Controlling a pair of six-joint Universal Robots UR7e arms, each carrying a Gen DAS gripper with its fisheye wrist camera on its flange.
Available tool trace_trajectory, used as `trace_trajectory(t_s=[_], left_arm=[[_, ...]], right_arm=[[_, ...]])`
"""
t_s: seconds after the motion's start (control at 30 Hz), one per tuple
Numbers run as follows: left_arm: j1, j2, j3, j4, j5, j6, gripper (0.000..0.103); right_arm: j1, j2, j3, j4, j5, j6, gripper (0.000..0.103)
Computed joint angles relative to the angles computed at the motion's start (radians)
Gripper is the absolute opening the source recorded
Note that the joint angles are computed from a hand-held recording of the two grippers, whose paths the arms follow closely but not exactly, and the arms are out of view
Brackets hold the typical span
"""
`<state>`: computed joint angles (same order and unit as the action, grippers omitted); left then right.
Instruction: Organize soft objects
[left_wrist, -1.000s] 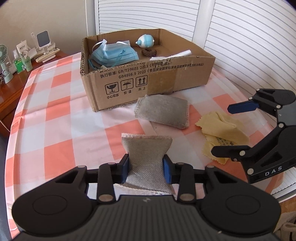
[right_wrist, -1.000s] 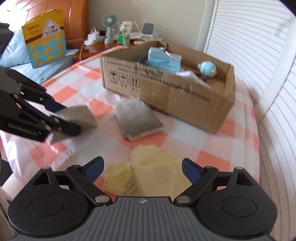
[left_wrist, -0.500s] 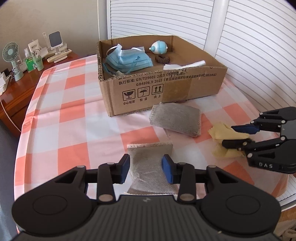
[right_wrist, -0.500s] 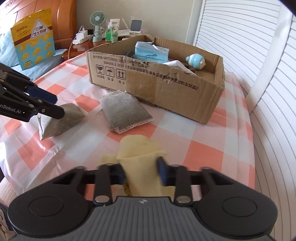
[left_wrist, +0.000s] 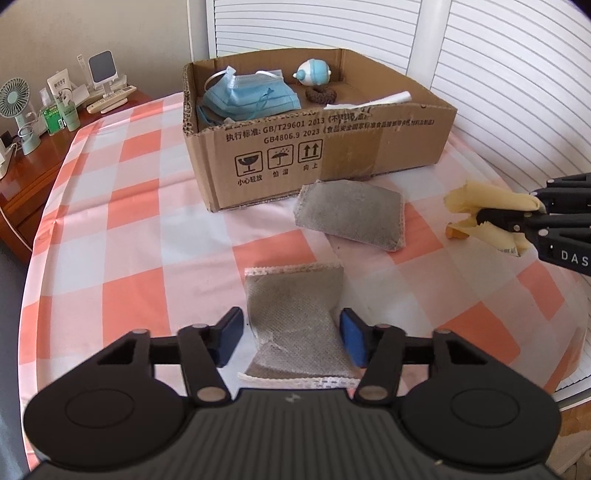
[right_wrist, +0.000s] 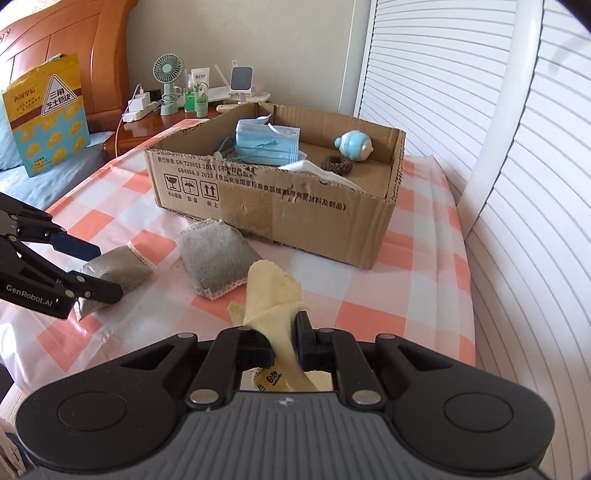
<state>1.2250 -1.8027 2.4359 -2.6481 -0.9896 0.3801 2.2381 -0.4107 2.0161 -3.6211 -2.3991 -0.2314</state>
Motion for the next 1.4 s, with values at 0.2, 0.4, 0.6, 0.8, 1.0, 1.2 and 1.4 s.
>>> trace_trajectory(t_s=[0.2,0.4,0.6,0.8,1.0,1.2,1.4], left_arm=[[-0.016,-0.003,-0.012,0.035,0.012,-0.027,0.035],[-0.052,-0.004,-0.039,0.101,0.036,-0.074,0.031],[-0.101,-0.03,-0.048,0.131,0.048,-0.112,0.031],[-0.132,-0.069,-0.041,0.144,0.045,-0.124,0.031],[-0.144,-0.122,-0.025,0.154,0.03,-0.113,0.031],[-0.136,-0.179,-0.015,0.161,0.01,-0.088,0.031],[-0.104,-0.208,-0.017,0.153,-0.025,-0.052,0.031]], right_arm=[[-0.017,0.007,0.017,-0.024,0.025,0.021,0.013],[-0.04,0.008,0.046,-0.084,0.07,0.02,0.013],[-0.053,-0.016,0.075,-0.113,0.087,0.015,0.013],[-0.038,-0.039,0.087,-0.133,0.075,-0.007,0.013],[-0.005,-0.057,0.077,-0.116,0.049,-0.037,0.013],[0.027,-0.094,0.04,-0.072,0.037,-0.084,0.013],[0.045,-0.108,-0.045,-0.032,0.024,-0.155,0.013]])
